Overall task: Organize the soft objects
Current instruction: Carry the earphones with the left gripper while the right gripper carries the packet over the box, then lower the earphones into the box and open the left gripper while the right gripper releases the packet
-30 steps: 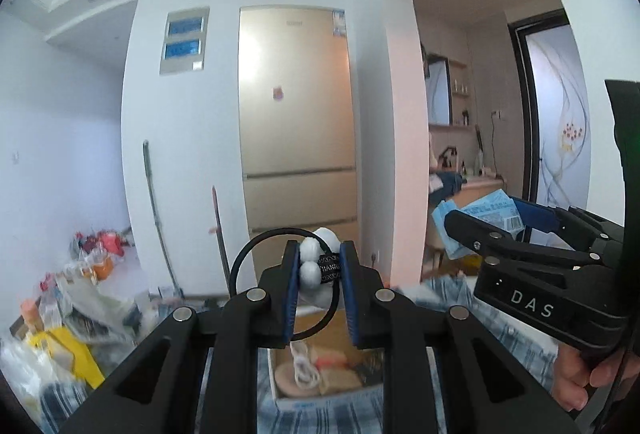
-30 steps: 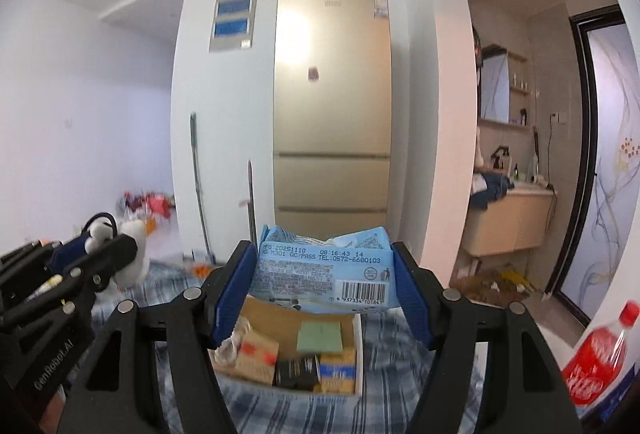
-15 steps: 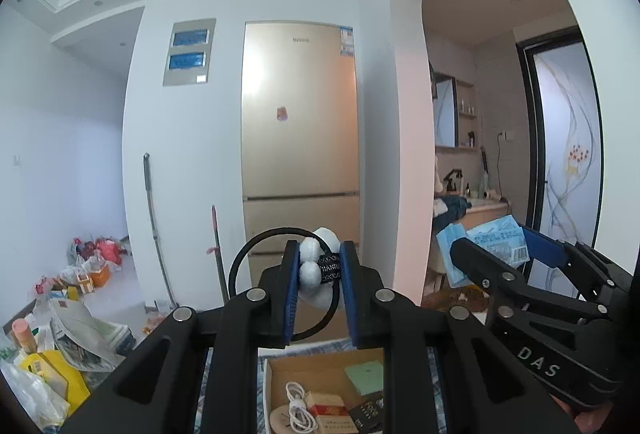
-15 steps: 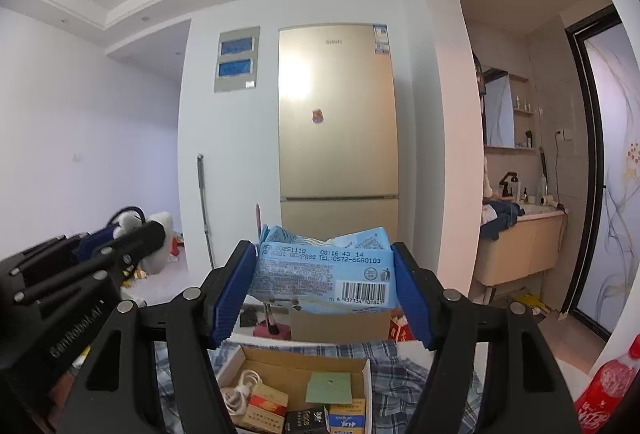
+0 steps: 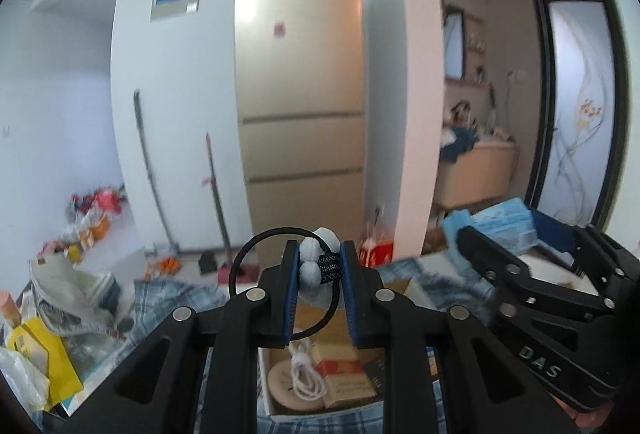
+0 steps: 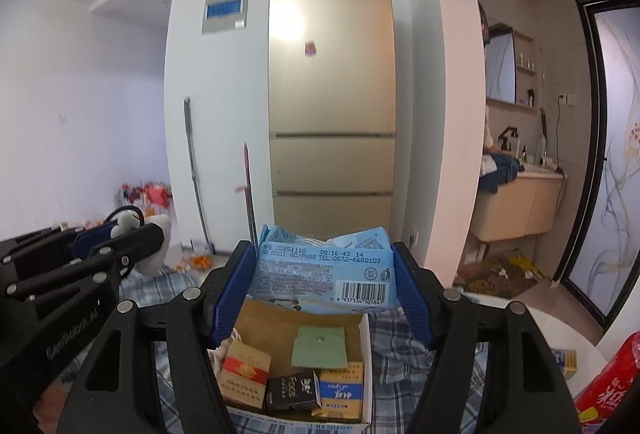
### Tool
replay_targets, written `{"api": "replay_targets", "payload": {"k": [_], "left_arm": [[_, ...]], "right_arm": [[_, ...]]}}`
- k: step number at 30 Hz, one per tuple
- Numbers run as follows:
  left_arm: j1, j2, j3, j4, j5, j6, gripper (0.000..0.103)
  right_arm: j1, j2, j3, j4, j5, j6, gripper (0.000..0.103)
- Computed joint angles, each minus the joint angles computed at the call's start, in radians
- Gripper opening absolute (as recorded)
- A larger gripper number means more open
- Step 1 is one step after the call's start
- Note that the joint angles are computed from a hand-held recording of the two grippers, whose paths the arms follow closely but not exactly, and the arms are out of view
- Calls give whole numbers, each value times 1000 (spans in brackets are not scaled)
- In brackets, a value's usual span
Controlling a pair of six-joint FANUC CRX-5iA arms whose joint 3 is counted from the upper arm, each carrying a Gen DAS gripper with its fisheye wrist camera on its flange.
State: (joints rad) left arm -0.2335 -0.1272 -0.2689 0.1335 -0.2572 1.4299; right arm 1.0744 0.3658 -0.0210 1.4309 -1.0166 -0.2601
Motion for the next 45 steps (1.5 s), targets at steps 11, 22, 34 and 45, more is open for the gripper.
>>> {"api": "replay_targets", "payload": {"k": [11,22,34,45], "left_arm": [[12,186,156,-120,-202,94,21],[34,295,214,-26,-320,20,21],[25,300,233,-86,-330,77,30],[30,266,211,-129,-273,146,86]], "right_arm": [[-28,73,80,-332,109,193,67],[-34,142,162,-532,106,369,67],[-42,148,183,-583,126,414,67],[-32,173,204,-555,91,440,87]]}}
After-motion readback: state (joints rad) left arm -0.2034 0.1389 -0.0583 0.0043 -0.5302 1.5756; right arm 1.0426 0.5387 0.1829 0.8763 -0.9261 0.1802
